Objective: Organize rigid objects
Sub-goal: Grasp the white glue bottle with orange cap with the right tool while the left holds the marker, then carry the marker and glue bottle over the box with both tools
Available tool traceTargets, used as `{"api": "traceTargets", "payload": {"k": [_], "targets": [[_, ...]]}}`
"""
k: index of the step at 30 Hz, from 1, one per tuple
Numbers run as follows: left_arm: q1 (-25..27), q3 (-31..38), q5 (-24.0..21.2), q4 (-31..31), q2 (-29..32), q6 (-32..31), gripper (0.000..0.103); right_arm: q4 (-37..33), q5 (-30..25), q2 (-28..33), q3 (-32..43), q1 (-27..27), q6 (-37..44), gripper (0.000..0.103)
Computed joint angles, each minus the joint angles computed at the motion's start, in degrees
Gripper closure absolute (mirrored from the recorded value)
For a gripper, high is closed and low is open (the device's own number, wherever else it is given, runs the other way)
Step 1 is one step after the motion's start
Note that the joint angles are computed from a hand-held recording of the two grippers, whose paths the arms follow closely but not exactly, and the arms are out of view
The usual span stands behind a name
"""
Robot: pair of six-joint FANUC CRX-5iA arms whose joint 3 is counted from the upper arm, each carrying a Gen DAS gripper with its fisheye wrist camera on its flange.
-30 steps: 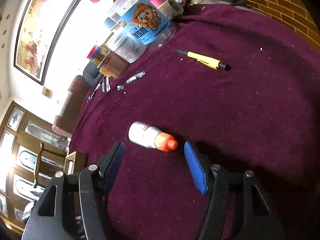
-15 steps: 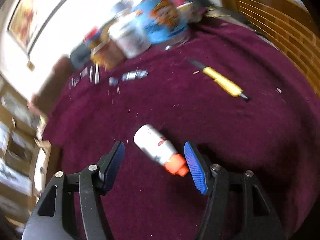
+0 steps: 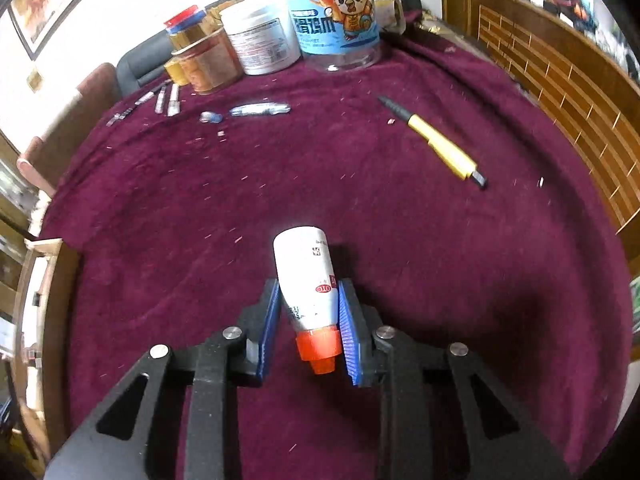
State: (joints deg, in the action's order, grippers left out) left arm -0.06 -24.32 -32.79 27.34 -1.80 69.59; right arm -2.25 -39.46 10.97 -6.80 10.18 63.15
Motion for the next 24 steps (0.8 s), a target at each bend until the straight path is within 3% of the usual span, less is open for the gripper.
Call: {"api": "traceTargets", "payload": {"k": [6, 14, 20, 24], "targets": [[3.88, -1.51, 0.21, 0.06, -0.40, 1.66, 0.091, -9.30, -0.45, -3.79, -0.01, 1.51, 6.28, 0.078], [5.37, -4.63, 0.55, 4.45, -1.88, -1.87, 0.091, -22.57, -3.73, -6.36, 3.14, 4.68, 16.29, 0.077], [3.53, -3.68, 0.49, 0.31, -2.49, 0.44, 0.091, -27.30, -5.09, -7.51, 4.38, 7.96, 20.50, 0.077], [2.14, -1.83, -0.28, -4.59, -2.20, 4.26, 0.091, -26.07, -4.87, -7.53, 4.54, 11.40, 20.32, 0.077]]}}
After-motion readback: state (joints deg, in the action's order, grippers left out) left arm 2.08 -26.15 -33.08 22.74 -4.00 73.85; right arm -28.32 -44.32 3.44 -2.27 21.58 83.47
